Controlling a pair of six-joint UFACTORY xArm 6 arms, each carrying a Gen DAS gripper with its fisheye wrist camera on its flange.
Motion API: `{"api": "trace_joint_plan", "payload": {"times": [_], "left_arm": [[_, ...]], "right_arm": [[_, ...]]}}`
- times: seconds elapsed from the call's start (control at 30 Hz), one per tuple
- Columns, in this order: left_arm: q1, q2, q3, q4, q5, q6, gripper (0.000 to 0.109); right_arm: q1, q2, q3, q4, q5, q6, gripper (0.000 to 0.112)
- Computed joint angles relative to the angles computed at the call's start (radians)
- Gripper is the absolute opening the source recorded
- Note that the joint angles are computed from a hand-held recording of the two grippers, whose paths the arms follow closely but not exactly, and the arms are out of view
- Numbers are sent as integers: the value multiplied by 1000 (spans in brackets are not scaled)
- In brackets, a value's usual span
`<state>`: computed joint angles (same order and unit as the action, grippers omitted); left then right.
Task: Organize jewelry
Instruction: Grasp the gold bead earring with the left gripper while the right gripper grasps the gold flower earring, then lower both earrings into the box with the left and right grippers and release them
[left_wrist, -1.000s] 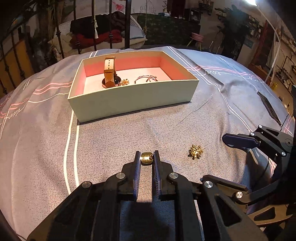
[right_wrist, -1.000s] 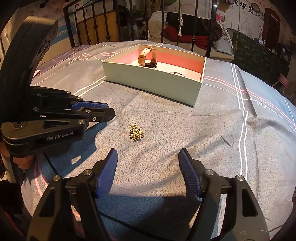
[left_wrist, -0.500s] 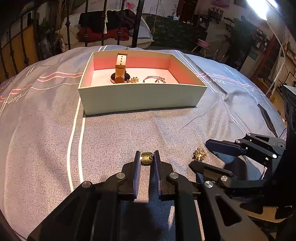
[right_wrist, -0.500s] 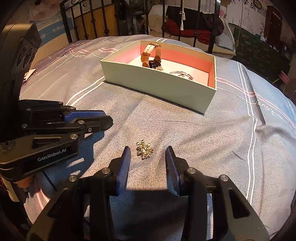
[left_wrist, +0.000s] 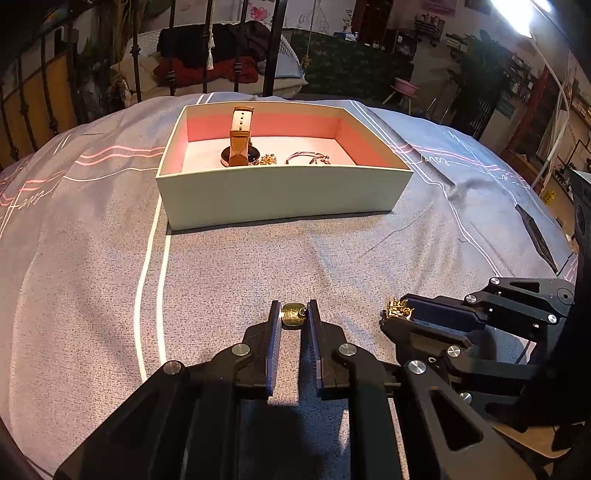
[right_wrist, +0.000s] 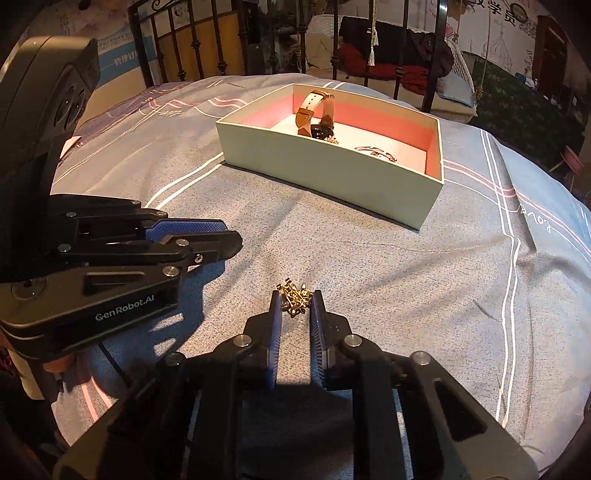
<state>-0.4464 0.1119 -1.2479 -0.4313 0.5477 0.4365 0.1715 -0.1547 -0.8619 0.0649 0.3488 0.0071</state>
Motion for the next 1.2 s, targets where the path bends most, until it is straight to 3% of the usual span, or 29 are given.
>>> {"api": "trace_joint_plan", "payload": {"times": [0.77,1.2], "left_arm": [[5,1,-38,30,15,-42,14],[-16,116,-268,123,18,-107,14]], "right_arm": [[4,-29,21,116,-56,-71,17],[-46,72,-156,103,-95,-67,17]]}}
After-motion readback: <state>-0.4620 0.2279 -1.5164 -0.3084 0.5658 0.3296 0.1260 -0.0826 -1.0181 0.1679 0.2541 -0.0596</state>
